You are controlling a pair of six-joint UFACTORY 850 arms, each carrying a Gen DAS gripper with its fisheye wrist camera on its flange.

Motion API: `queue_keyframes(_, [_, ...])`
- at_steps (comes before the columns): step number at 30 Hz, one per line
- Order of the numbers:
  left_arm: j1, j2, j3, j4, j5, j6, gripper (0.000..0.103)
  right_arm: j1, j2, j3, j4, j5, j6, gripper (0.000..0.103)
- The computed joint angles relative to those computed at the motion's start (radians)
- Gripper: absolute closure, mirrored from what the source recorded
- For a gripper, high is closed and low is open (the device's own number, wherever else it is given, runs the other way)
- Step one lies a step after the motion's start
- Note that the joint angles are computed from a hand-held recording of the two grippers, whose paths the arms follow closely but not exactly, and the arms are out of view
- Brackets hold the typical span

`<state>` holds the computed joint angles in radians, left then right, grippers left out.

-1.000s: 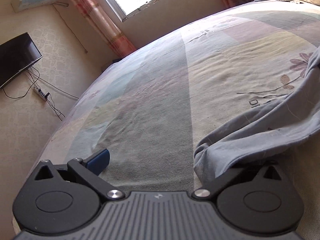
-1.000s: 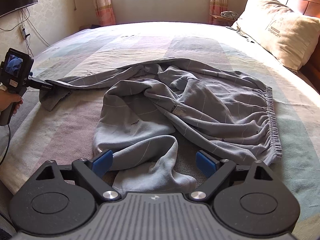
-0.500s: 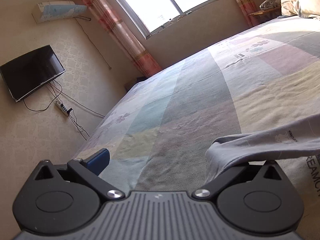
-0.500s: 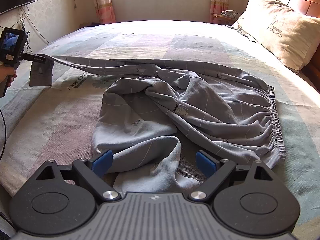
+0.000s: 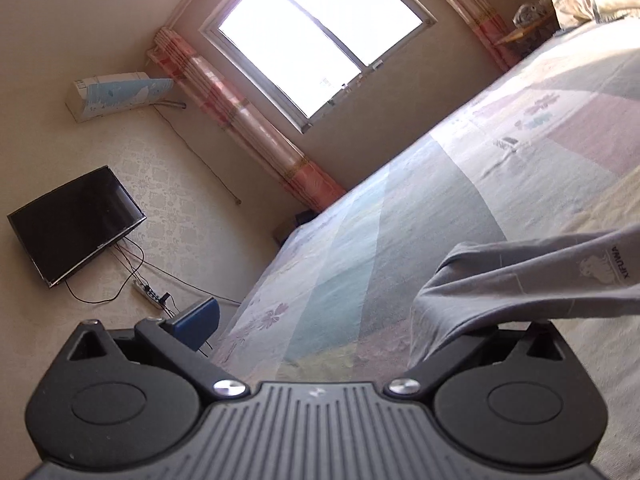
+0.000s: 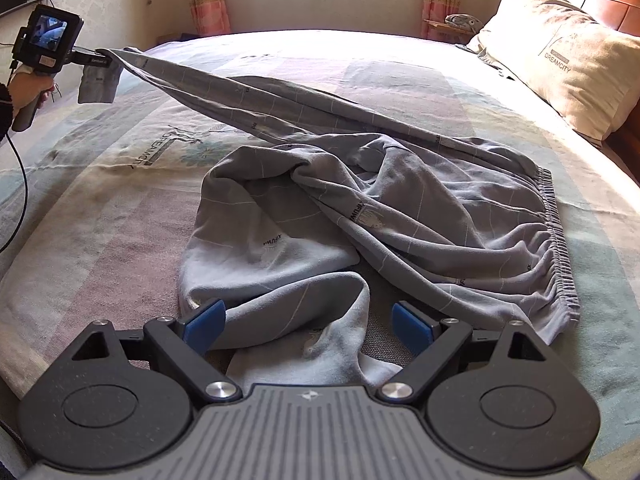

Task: Fold clothes

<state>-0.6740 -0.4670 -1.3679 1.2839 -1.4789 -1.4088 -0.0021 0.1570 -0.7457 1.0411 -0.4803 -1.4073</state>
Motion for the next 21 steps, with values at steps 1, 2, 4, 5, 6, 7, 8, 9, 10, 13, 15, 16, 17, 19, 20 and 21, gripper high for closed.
queue_keyframes(1, [0.017,-0.006,0.000,-0.059,0.043,0.043,0.000,0.004,0.000,0.001,-0.006,0.002,0.004,0.010])
queue_keyframes(2, [0.027,-0.012,0.004,-0.102,0.065,0.063,0.000,0.009,0.001,0.001,-0.011,0.003,0.008,0.010])
queue_keyframes(4, [0.035,-0.022,0.029,-0.148,0.075,0.048,0.000,0.015,0.001,0.002,-0.018,0.008,0.008,0.010])
queue_keyframes(5, [0.038,-0.023,0.044,-0.164,0.079,0.027,0.000,0.018,0.001,0.002,-0.021,0.010,0.009,0.010])
queue_keyframes(6, [0.042,-0.018,0.059,-0.178,0.086,0.001,0.000,0.021,0.000,0.001,-0.029,0.014,0.015,0.010])
queue_keyframes(7, [0.045,-0.009,0.077,-0.192,0.097,-0.035,0.000,0.022,-0.002,-0.001,-0.035,0.018,0.020,0.010])
queue_keyframes(8, [0.050,0.005,0.097,-0.203,0.114,-0.080,0.000,0.024,-0.004,-0.002,-0.041,0.021,0.025,0.010])
queue_keyframes(9, [0.055,0.024,0.116,-0.208,0.134,-0.129,0.000,0.026,-0.007,-0.004,-0.049,0.026,0.034,0.010])
queue_keyframes(10, [0.060,0.047,0.138,-0.205,0.156,-0.187,0.000,0.028,-0.009,-0.006,-0.053,0.030,0.042,0.010])
queue_keyframes(13, [0.073,0.106,0.186,-0.193,0.169,-0.327,0.000,0.031,-0.017,-0.010,-0.066,0.036,0.064,0.010])
queue_keyframes(15, [0.076,0.124,0.198,-0.182,0.123,-0.363,0.000,0.038,-0.021,-0.012,-0.087,0.047,0.085,0.010])
queue_keyframes(16, [0.076,0.130,0.202,-0.169,0.093,-0.373,0.000,0.040,-0.022,-0.013,-0.095,0.049,0.091,0.010])
queue_keyframes(17, [0.073,0.135,0.209,-0.146,0.054,-0.385,0.000,0.042,-0.023,-0.013,-0.100,0.051,0.093,0.010])
queue_keyframes(19, [0.075,0.154,0.220,-0.115,0.000,-0.393,0.001,0.046,-0.027,-0.015,-0.106,0.057,0.101,0.010])
queue_keyframes(20, [0.078,0.163,0.223,-0.113,-0.015,-0.389,0.001,0.047,-0.029,-0.016,-0.111,0.058,0.108,0.010])
queue_keyframes(21, [0.081,0.170,0.225,-0.121,-0.023,-0.382,0.001,0.049,-0.032,-0.017,-0.115,0.060,0.115,0.010])
